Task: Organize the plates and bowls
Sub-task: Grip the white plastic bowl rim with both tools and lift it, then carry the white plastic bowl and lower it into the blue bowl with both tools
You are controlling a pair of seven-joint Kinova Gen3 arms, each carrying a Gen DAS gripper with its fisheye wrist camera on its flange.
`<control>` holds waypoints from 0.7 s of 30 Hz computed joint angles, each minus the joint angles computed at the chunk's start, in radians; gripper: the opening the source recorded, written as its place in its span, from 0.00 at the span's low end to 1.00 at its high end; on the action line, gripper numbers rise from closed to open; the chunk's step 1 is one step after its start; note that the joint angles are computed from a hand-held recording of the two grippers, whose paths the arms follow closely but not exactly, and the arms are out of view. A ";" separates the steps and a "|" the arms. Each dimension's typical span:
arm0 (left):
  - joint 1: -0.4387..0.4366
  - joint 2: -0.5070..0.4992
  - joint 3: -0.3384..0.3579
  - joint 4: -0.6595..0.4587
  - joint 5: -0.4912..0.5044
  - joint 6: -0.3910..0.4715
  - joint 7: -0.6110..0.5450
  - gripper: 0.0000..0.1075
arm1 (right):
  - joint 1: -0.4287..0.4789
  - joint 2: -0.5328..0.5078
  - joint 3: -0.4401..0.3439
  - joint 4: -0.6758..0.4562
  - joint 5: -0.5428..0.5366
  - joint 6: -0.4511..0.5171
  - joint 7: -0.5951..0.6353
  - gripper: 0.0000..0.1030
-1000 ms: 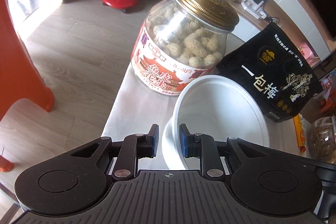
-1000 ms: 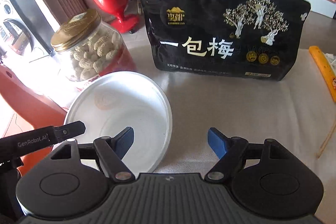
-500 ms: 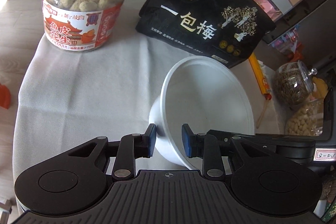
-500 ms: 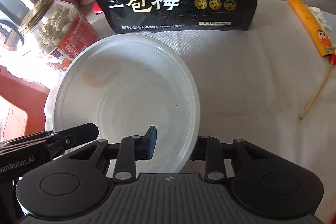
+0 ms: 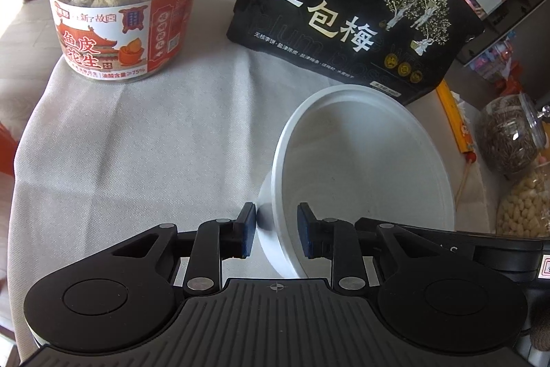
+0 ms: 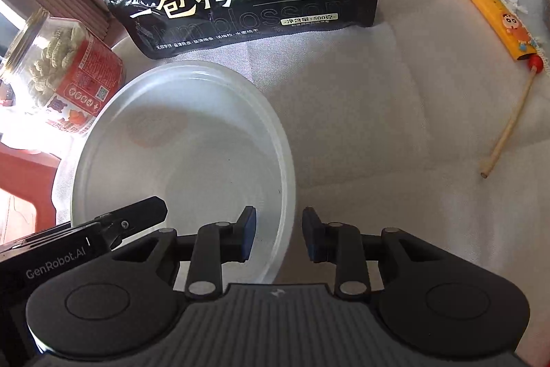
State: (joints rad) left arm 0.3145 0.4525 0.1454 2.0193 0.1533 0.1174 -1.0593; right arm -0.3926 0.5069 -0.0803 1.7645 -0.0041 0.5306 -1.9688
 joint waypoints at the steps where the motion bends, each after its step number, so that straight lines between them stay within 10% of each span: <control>1: -0.017 0.006 0.019 -0.001 0.005 -0.006 -0.007 0.26 | 0.004 0.002 -0.006 -0.003 -0.001 0.001 0.004 0.29; 9: -0.008 -0.107 0.052 0.081 -0.005 -0.143 -0.009 0.26 | -0.029 -0.131 -0.013 0.076 0.165 -0.041 -0.126 0.29; 16: -0.208 -0.220 0.376 0.177 -0.274 -0.312 0.179 0.30 | -0.133 -0.451 0.029 0.229 0.416 0.068 -0.283 0.29; 21: -0.318 -0.191 0.608 0.129 -0.477 -0.225 0.304 0.33 | -0.101 -0.594 0.038 0.291 0.316 0.195 -0.238 0.28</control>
State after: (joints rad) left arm -0.0033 0.2613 0.7531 2.1485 -0.3237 -0.1080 -0.7551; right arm -0.4938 -0.0871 -0.0425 2.0556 0.3121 0.7252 -2.2070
